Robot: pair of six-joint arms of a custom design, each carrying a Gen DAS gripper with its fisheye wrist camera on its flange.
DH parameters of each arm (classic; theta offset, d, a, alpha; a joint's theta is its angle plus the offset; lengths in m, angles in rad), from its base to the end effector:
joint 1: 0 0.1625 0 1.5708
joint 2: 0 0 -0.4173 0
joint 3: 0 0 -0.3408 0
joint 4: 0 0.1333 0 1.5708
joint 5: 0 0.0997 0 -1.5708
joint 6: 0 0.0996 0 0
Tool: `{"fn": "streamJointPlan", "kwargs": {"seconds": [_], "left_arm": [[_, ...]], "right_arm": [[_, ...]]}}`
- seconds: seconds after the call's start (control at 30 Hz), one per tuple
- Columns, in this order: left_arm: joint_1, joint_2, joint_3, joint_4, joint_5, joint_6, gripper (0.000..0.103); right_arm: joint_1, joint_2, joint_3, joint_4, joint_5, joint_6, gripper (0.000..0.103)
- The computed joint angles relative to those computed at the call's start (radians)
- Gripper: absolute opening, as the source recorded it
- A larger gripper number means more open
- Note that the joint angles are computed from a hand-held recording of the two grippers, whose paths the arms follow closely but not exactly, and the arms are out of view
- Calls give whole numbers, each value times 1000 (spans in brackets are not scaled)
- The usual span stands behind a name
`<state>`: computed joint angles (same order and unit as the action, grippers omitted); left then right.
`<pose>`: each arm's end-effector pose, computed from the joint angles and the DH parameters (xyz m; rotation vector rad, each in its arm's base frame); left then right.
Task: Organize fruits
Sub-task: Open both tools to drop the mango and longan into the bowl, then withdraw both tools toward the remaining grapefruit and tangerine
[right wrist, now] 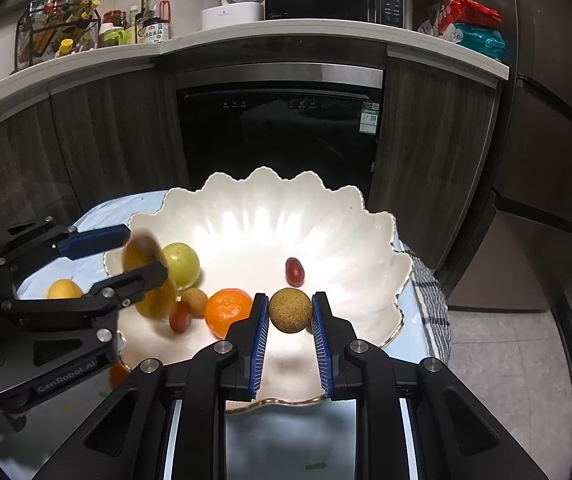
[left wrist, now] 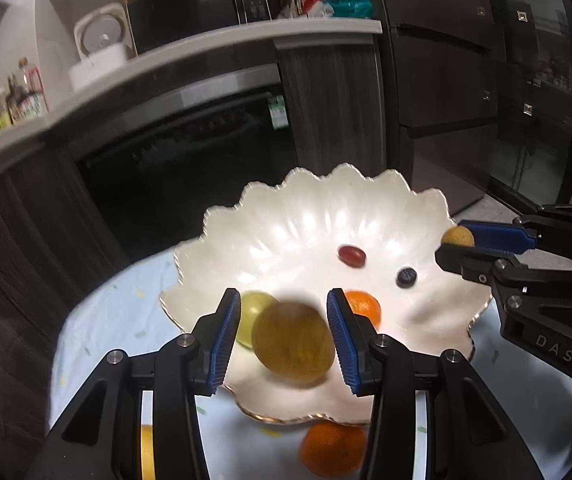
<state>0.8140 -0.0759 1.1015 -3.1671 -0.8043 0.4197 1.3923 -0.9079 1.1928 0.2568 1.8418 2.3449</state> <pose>-0.3441 -0.6591 -0.1038 1.0731 2.1099 -0.8388 -0.0042 -0.6239 0.2607 0.5200 -2.1994 0.9815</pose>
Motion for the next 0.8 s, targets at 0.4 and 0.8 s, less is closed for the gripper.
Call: {"fn": "streamJointPlan", "kwargs": {"seconds": [0.4,0.8], "left_arm": [[-5,-19,28,-28,23,-6,74],[-22,-60,107,-112,73,-16,98]], "right_arm": [[11,-29,52,-82,30,8,73],[35,-67,119,-149,56,5,83]]}}
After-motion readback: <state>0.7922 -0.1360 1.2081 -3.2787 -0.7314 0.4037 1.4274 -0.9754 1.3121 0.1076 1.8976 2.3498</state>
